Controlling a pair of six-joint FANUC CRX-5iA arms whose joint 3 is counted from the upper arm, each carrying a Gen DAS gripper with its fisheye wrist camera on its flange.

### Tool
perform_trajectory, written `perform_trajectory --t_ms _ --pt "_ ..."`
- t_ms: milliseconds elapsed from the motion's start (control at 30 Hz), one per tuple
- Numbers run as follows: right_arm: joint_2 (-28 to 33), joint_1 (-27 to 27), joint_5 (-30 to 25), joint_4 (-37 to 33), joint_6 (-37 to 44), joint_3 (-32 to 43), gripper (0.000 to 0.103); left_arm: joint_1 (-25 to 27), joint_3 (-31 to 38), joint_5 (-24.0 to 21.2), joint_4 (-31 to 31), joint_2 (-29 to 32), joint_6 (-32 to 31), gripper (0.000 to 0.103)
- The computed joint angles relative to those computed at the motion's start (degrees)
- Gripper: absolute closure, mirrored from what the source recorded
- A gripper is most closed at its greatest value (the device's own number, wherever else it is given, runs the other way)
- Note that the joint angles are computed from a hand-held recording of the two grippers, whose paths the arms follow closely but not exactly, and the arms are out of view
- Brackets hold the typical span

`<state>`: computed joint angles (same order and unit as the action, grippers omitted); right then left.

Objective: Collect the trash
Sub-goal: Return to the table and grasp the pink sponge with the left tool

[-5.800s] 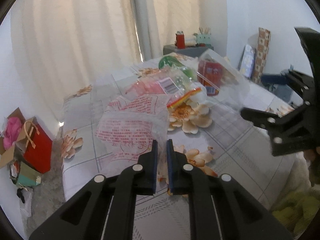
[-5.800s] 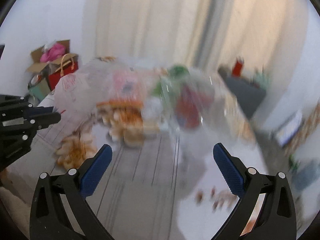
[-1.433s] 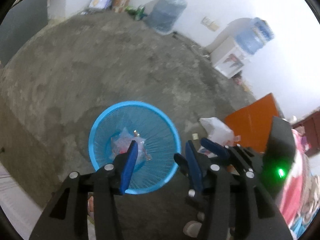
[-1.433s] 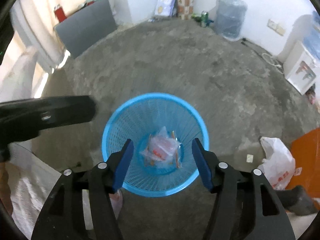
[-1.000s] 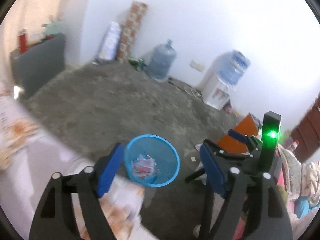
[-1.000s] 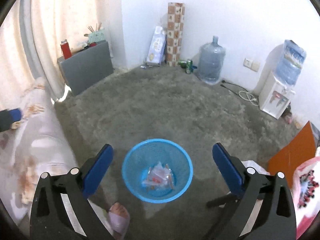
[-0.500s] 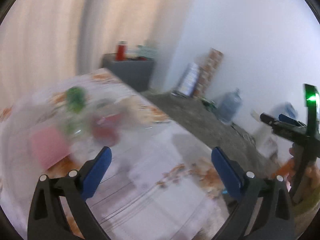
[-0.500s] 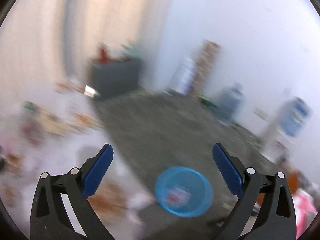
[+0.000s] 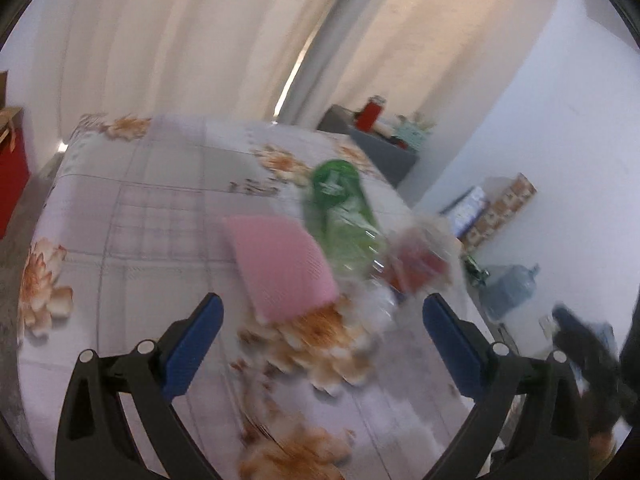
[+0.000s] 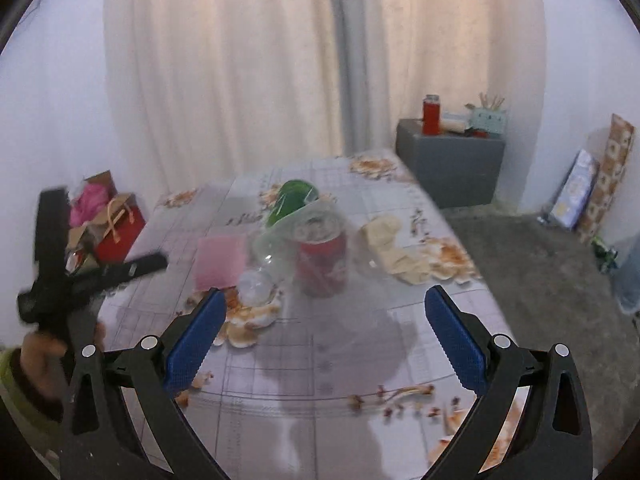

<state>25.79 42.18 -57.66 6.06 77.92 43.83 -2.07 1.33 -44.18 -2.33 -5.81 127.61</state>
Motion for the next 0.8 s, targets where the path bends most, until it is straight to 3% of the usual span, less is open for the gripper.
perform_trajectory --t_ms 133,200,333,400,467,533,667,800 --pt "3.2 0.6 -3.5 -1.1 0.4 4.6 0.008 3.2 1.4 -1.8 3.2 3.2 -1.2 0.006" --pt "3.4 0.6 -4.4 -1.5 -0.1 4.7 0.008 4.5 1.1 -1.3 7.3 4.6 -5.3 0.009" --pt "4.0 -0.2 -4.9 -3.6 -0.8 5.2 0.008 6.6 0.8 -2.5 14.8 7.1 -8.2 0.024" --pt "4.3 -0.7 -5.2 -4.4 -1.1 5.6 0.008 6.8 1.2 -3.6 15.8 8.1 -6.1 0.034" --pt "4.0 -1.1 -5.1 -5.0 -1.2 5.3 0.008 7.2 1.2 -4.5 16.5 8.9 -3.8 0.050" --pt "3.7 -1.6 -5.2 -5.8 -1.1 5.1 0.008 7.2 1.4 -4.9 15.8 9.4 -1.8 0.058" --pt "3.5 -2.1 -5.4 -6.4 -1.3 4.8 0.008 6.5 0.4 -3.5 13.8 8.2 1.2 0.065" --pt "2.7 -2.4 -5.2 -6.2 -2.5 3.7 0.008 7.3 -2.1 -3.5 15.9 5.9 -0.9 0.071"
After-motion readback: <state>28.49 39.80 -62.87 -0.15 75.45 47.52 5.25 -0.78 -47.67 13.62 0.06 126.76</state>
